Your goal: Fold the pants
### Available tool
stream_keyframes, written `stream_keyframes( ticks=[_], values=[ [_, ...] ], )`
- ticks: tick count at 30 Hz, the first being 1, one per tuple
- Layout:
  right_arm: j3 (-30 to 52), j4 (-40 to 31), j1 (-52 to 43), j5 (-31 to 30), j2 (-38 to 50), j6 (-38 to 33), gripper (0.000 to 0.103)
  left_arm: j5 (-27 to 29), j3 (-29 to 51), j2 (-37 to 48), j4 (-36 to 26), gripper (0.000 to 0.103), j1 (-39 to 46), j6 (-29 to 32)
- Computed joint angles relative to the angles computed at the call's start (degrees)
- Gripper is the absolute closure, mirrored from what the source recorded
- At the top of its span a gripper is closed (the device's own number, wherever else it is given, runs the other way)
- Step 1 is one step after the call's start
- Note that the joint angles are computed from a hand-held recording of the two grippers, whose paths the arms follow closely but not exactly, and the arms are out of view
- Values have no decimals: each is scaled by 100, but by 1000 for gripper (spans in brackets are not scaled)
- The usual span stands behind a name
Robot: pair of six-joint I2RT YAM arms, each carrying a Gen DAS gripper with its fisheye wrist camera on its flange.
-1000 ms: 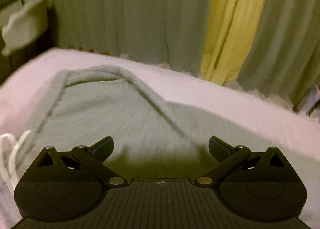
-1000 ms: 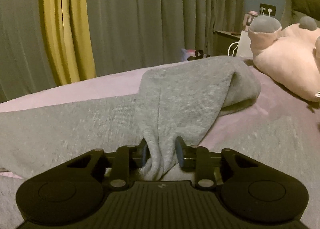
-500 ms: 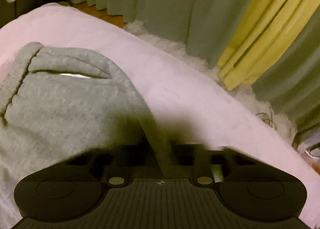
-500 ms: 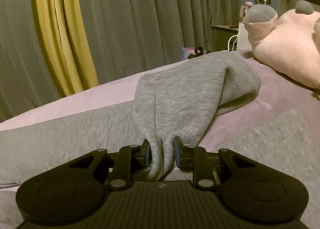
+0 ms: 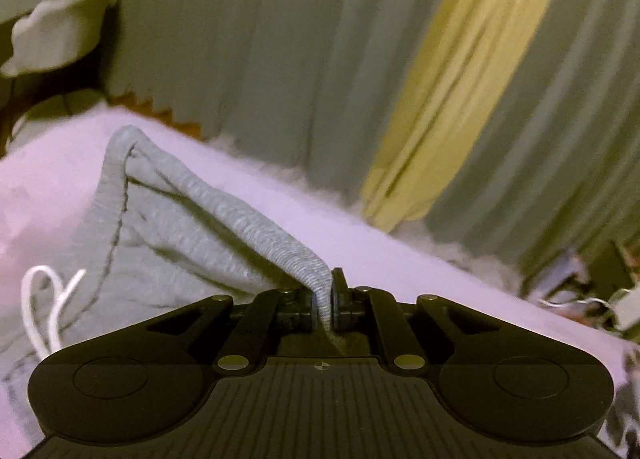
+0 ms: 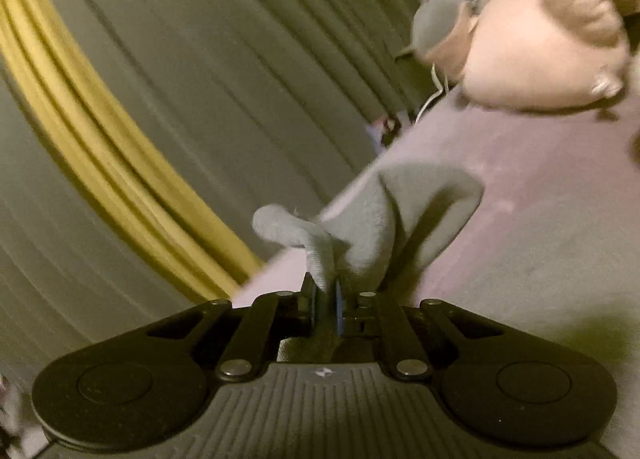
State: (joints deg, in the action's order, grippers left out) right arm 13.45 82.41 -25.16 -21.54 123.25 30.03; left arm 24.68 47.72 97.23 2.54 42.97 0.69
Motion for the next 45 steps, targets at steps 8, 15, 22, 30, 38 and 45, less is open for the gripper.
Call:
stream_keyframes(
  ticks=[8,15,22,30,38,45],
  values=[
    [-1133,-4505,-3635,-2562,-4005,-2282,97,1650,-1886,-1061,-1063,94,2516,2484],
    [-717,-6326,-4915,-2242,-3536,-4482,93,909,-2246,903,469,85,2885,2666],
    [-269,-6929,-5159,-2232,-3059,-4601,56,886,-2370,772,1039,54,2688,2313],
    [527,-7437,-5615,-2337,-1694,-5227,48,945,-2108,1294,943,60,2749,2278],
    [515,-6451,-4816,-2363,-1251,-4297,94,1075,-1839,1488,825,87,2534,1817],
    [538,-6255,-4372,-2182,-1107,-4050,81,1211,-1754,1541,625,92,2685,1957]
  ],
)
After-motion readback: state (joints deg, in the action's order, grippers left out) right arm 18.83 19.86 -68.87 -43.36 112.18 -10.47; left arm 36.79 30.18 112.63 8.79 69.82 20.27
